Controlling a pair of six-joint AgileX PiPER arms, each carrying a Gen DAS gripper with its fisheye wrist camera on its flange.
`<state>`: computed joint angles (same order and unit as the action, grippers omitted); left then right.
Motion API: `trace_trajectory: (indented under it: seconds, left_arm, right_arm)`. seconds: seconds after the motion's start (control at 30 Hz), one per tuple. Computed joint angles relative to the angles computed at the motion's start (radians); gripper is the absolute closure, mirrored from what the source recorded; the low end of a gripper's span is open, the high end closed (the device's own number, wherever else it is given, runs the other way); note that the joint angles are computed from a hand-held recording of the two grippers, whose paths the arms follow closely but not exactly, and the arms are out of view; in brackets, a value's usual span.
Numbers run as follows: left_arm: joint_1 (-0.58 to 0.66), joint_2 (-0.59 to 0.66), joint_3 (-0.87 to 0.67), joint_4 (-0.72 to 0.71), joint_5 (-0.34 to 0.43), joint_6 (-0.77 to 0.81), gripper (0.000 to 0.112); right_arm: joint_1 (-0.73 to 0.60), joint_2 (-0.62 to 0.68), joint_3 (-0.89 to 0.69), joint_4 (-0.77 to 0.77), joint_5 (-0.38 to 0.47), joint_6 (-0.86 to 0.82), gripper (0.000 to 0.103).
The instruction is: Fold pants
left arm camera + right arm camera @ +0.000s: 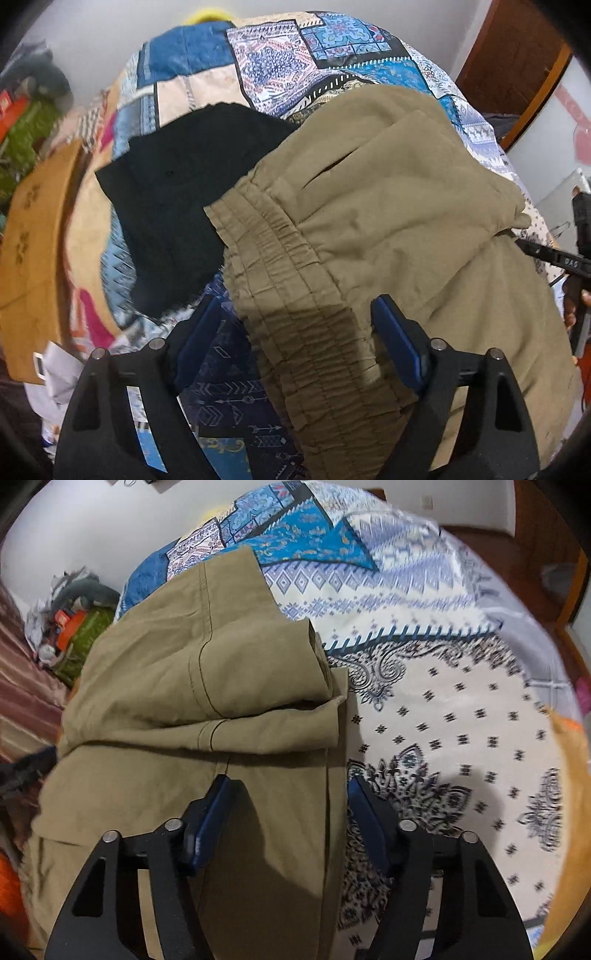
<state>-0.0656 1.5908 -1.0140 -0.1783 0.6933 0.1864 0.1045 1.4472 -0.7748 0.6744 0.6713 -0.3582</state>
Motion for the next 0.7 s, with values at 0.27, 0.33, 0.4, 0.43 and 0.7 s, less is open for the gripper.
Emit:
trace_trajectory:
  seconds: [0.27, 0.33, 0.4, 0.43, 0.7]
  left_arm:
    - [0.004, 0.018, -0.007, -0.034, -0.011, 0.048, 0.056]
    - [-0.004, 0.012, -0.006, 0.012, -0.022, 0.024, 0.057]
    - [-0.015, 0.006, 0.001, 0.081, -0.045, -0.022, 0.058]
    - [-0.014, 0.008, 0.000, 0.090, -0.048, -0.026, 0.058]
    - [-0.037, 0.009, 0.030, 0.178, -0.108, -0.080, 0.052]
  right_arm:
    - [0.062, -0.032, 0.034, -0.090, -0.071, 0.058, 0.093]
    - [0.103, -0.037, 0.025, -0.187, -0.094, 0.134, 0.096]
    - [0.160, -0.072, 0.037, -0.306, -0.105, 0.239, 0.096]
    - [0.173, -0.085, 0.045, -0.331, -0.107, 0.261, 0.097]
    - [0.164, -0.216, 0.146, -0.348, -0.077, 0.307, 0.098]
